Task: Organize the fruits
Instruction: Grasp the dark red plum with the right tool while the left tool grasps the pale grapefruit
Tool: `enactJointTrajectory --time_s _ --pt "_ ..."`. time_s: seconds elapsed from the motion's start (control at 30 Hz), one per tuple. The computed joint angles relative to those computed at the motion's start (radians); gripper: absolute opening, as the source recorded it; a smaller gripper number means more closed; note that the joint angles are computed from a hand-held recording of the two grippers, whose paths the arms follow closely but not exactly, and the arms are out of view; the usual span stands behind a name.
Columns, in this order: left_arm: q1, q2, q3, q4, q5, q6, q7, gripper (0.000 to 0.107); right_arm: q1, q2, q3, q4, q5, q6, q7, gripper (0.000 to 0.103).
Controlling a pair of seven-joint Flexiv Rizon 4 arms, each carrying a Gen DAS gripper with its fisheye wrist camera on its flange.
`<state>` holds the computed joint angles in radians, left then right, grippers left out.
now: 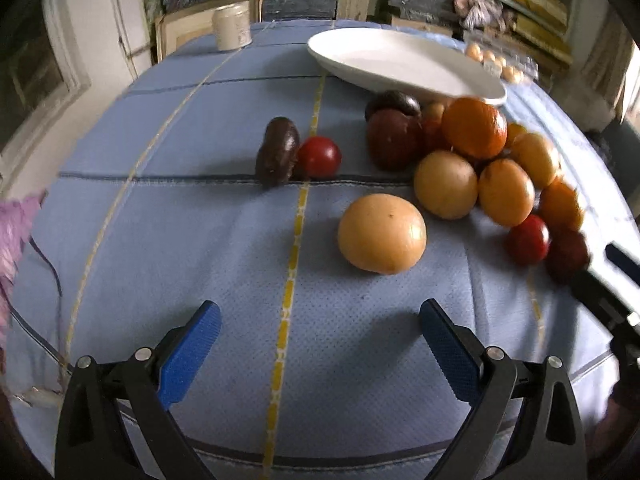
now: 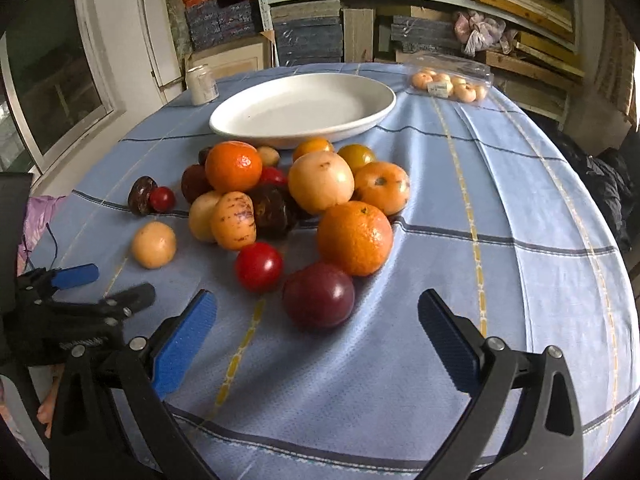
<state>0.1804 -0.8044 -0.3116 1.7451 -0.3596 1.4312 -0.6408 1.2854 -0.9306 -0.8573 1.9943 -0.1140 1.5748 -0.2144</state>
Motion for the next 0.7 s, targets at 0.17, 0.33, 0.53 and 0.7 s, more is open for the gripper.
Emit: enactJointTrajectory --time_s 0.17,0.33,0.53,0.7 --pt "0.007 -0.007 -0.012 -0.005 0.0 -0.006 0.017 0.1 -0.084 0.027 0.092 -0.015 0.007 0.044 -0.026 0.066" --pt "0.062 -0.023 -0.084 0.022 -0.006 0.05 0.061 0.1 -0.104 0.022 0.113 -0.019 0.046 0.073 -0.036 0.065" --pt "0.081 -0.014 -0.101 0.042 0.012 0.059 0.057 0.1 -0.149 0.03 0.159 -0.036 0.058 0.082 -0.055 0.053" --pt "0.143 -0.019 -0.208 0.048 -0.002 0.036 0.163 0.1 -0.156 0.029 0.162 -0.04 0.061 0.076 -0.06 0.048"
